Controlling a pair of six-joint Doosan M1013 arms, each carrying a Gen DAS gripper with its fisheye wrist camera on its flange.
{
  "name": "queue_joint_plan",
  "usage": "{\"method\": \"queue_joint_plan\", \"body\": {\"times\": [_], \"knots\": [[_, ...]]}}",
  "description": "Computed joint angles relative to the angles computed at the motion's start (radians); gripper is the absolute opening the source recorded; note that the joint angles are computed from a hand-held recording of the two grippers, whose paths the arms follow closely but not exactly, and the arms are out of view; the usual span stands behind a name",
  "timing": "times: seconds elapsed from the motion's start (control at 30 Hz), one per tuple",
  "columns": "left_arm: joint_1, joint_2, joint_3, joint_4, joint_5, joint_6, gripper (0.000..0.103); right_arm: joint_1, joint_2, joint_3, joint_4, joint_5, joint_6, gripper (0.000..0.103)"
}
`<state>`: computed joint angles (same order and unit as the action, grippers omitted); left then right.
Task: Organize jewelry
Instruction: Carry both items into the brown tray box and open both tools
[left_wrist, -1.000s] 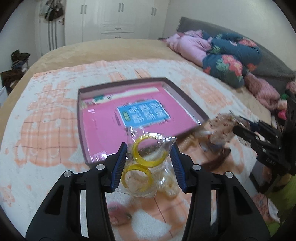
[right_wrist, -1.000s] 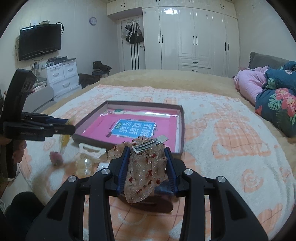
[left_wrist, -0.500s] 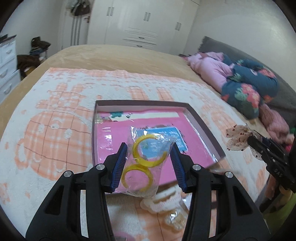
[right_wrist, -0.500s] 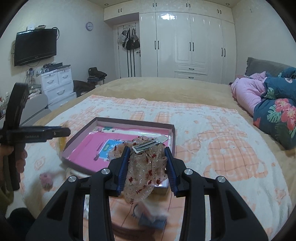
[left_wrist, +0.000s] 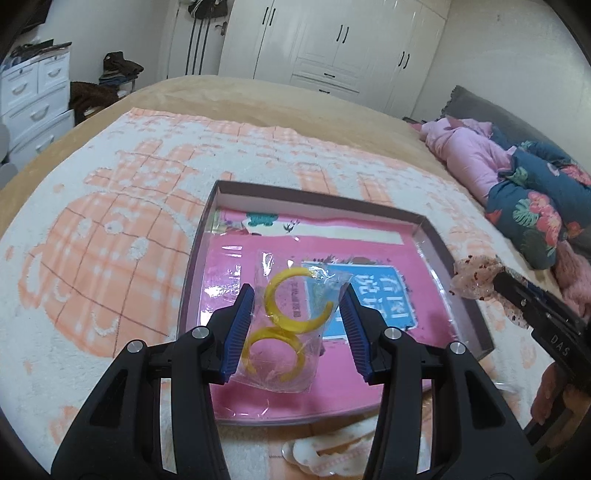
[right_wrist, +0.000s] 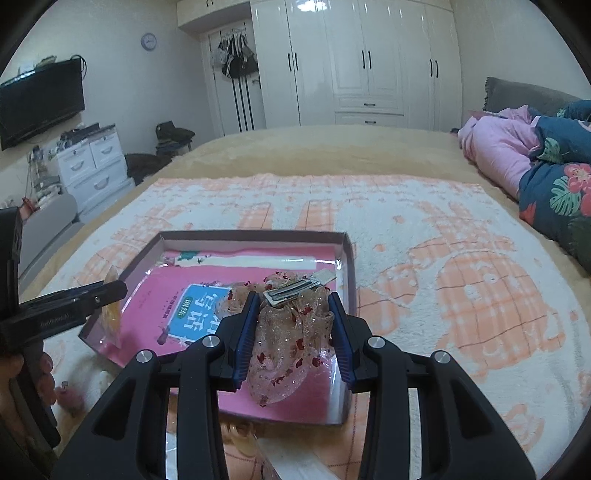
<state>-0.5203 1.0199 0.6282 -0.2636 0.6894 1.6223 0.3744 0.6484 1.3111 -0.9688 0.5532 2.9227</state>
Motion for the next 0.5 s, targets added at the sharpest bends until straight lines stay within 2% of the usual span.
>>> {"method": "queue_joint_plan", "body": {"times": [0.33,0.5], "knots": [[-0.002,0.020,-0.025,0.006,0.021,0.022,0.040,-0.001,0.079,-0.117,0.157,0.129,-0.141,0.036],[-0.007,0.018,-0.020,0.016,0.016,0.024,0.045,-0.009,0.095,-0.144,0.238,0.167,-0.188,0.042]]}}
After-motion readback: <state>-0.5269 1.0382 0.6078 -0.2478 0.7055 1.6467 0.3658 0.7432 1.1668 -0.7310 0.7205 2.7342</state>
